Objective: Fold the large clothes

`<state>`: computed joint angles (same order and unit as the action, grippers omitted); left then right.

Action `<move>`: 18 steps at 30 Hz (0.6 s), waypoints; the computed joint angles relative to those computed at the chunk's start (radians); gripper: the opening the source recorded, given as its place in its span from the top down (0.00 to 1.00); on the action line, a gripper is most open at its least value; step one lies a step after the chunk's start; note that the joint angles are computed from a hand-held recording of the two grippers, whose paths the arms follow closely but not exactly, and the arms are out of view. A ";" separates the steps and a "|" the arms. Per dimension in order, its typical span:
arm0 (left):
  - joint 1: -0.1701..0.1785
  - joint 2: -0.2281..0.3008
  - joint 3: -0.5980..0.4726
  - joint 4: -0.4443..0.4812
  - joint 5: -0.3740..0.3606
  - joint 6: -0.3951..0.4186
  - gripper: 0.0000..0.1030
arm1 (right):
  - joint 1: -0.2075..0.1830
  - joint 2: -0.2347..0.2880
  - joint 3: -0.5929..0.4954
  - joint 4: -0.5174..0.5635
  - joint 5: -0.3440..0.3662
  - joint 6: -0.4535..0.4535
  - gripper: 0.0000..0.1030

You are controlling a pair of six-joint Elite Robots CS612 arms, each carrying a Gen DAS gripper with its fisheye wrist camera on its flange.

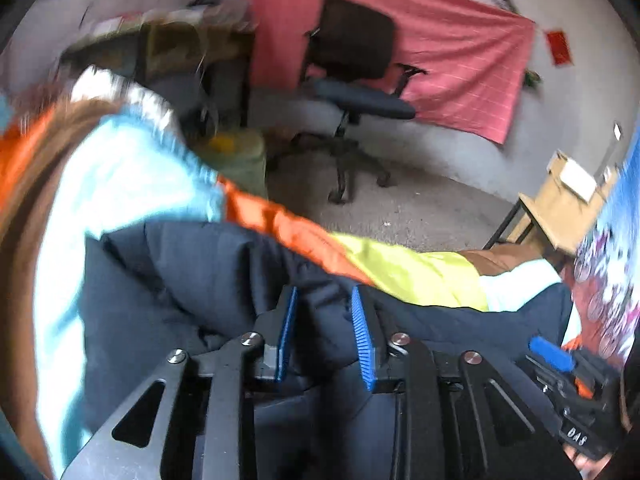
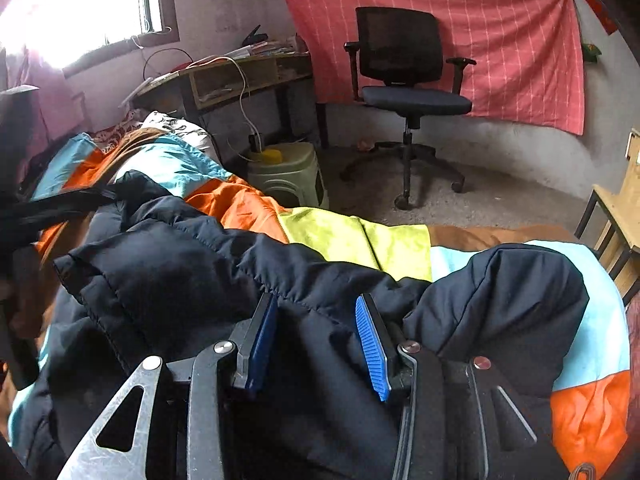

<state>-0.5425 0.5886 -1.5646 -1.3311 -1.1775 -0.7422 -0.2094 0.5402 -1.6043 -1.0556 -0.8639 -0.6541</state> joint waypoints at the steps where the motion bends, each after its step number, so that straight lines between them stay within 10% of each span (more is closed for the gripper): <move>1: 0.007 0.008 -0.003 0.005 -0.019 -0.017 0.84 | 0.002 0.003 0.003 -0.003 -0.003 0.009 0.62; 12: 0.078 0.031 0.023 -0.040 -0.212 -0.105 0.86 | 0.020 0.025 0.046 -0.024 -0.035 0.072 0.64; 18: 0.039 0.053 -0.054 -0.158 -0.057 0.049 0.86 | -0.005 -0.025 0.077 0.050 0.029 0.045 0.64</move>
<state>-0.5032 0.6419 -1.6182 -1.4886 -1.2348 -0.6935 -0.2140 0.5154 -1.5273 -1.0055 -0.8349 -0.6089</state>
